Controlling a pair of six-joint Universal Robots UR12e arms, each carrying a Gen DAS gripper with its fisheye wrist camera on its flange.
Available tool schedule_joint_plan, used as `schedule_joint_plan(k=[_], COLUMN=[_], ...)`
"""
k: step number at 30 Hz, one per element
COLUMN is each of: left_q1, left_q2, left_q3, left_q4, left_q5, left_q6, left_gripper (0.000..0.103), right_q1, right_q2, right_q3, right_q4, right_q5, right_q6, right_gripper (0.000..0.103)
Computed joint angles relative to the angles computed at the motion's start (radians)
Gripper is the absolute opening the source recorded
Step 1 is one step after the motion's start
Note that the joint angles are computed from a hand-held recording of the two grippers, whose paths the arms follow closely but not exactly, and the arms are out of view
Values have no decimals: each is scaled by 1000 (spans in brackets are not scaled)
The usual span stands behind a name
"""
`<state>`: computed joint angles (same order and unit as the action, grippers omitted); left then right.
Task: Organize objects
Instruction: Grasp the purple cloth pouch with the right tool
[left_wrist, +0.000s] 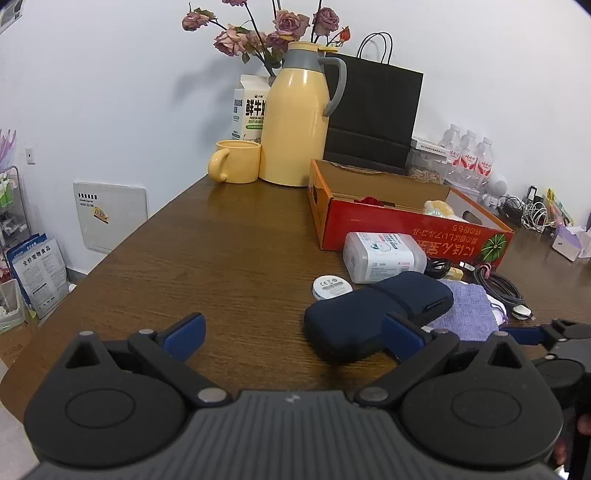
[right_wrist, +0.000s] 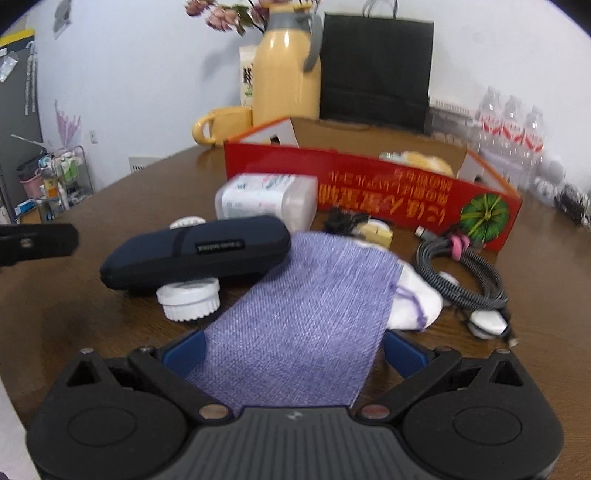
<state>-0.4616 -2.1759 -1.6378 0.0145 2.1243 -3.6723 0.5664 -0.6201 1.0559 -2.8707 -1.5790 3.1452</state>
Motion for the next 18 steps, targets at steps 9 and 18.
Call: schedule_joint_plan(k=[9,18], left_q1=[6,4], left_q2=[3,3], left_q3=[-11,-12], left_q4=[-1,-6], left_q5=[-22,-26], left_q6=[-21,-20], left_gripper=[103,103], right_q1=[-3,-2], right_q2=[5,2], right_q3=[15,43], right_q4=[-54,-135], right_q5=[15,29], right_q6=[16,-8], right_gripper=[100,66])
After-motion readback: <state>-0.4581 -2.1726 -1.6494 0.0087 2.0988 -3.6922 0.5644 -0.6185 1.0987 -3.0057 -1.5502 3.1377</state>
